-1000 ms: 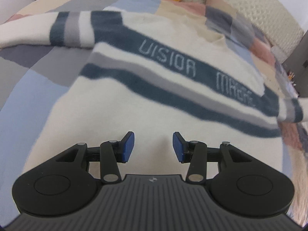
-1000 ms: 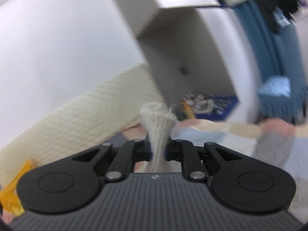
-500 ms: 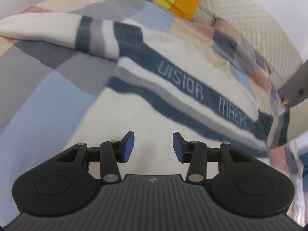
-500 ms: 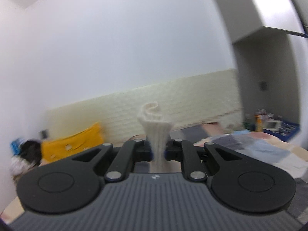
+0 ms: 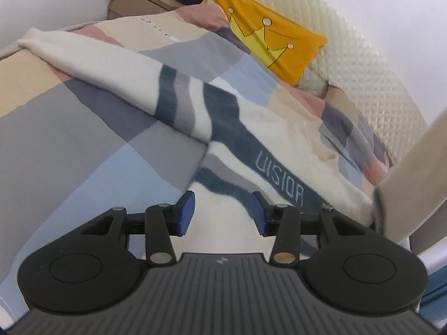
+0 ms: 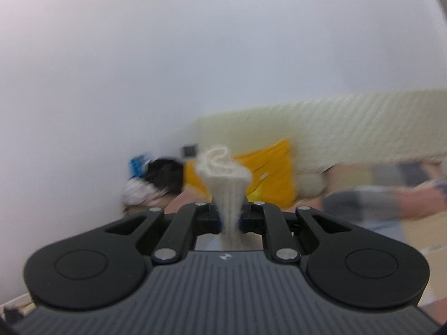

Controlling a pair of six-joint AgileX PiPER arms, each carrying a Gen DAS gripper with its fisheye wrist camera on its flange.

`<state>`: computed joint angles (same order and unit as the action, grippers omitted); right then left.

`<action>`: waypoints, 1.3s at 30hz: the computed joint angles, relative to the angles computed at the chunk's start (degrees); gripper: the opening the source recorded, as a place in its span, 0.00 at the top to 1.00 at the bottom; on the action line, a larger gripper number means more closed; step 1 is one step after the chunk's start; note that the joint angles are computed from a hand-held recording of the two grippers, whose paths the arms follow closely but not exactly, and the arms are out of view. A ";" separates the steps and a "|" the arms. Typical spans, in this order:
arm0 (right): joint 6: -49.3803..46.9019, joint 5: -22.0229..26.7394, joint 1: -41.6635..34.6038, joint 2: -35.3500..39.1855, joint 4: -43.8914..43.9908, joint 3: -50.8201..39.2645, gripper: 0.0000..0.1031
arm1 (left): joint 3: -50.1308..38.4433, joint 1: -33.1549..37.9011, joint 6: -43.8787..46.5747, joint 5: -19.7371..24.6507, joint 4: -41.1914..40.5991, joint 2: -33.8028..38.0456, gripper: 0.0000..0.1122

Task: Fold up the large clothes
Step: 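Fold the sleeve across the sweater body and open the right gripper, then move the left gripper over the folded sweater side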

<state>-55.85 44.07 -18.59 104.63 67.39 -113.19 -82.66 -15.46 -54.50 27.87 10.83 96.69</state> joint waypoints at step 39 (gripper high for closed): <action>-23.65 2.77 6.23 -11.14 -4.42 47.96 0.49 | 1.67 1.75 17.02 -6.89 -15.22 0.83 0.55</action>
